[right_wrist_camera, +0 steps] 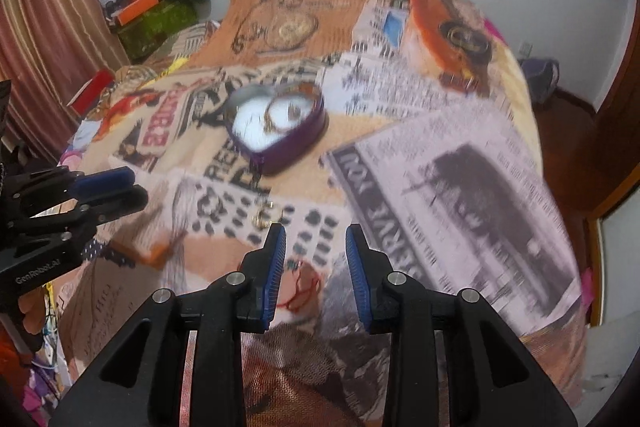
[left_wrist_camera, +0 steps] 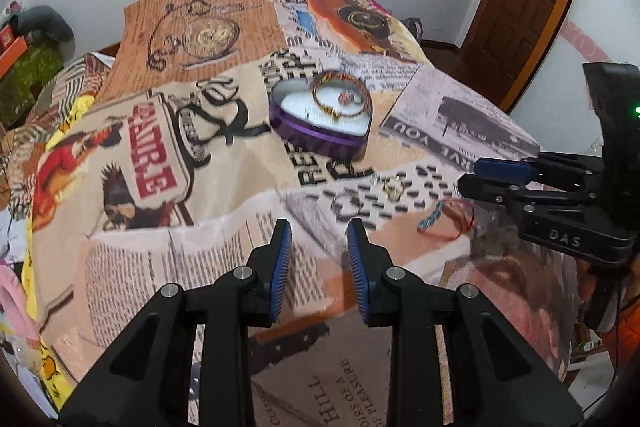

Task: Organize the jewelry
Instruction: 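Lift the right gripper away from the tin toward the remaining jewelry, then grasp the blue-beaded red string earring with the right gripper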

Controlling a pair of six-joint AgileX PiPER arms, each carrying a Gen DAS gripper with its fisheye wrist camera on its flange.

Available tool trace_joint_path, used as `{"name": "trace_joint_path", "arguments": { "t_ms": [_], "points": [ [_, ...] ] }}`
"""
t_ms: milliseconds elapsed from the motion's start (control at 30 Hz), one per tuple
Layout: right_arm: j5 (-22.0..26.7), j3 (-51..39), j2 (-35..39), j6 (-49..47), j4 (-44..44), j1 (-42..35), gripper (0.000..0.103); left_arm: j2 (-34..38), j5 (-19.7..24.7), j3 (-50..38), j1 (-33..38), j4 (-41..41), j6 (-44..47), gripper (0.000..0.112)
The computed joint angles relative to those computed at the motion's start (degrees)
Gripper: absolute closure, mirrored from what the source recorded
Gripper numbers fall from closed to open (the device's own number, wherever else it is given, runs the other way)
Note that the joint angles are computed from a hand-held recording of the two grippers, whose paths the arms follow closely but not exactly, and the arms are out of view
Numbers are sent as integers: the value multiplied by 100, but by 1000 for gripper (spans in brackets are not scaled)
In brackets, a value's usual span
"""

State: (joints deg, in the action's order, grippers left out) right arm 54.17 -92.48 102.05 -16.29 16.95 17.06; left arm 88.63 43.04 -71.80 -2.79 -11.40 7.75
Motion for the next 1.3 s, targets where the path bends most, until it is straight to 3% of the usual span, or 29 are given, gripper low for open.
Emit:
{"name": "trace_joint_path", "arguments": {
  "t_ms": [367, 500, 567, 667, 967, 1033, 1100, 1267, 1300],
  "points": [
    [357, -58, 394, -266, 694, -50, 74, -51, -192, 341, 39, 56, 0, 84],
    [-162, 369, 152, -304, 359, 169, 69, 12, -219, 328, 39, 77, -19, 84],
    [-324, 487, 116, -360, 187, 255, 54, 32, -228, 329, 39, 57, -2, 84],
    [-679, 751, 1, -543, -7, 363, 53, 62, -264, 338, 40, 55, 36, 84],
    [-672, 682, 103, -964, 335, 224, 53, 203, -334, 297, 59, -36, 119, 84],
    [-718, 714, 98, -1029, 377, 211, 56, 234, -338, 270, 45, -33, 136, 84],
    [-745, 711, 109, -1057, 367, 228, 69, 259, -342, 243, 27, -27, 143, 84],
    [-818, 716, 127, -1084, 380, 222, 79, 381, -335, 126, -23, -70, 182, 84],
    [-865, 744, 108, -1036, 318, 235, 88, 400, -338, 109, -34, -83, 204, 84]
  ]
}}
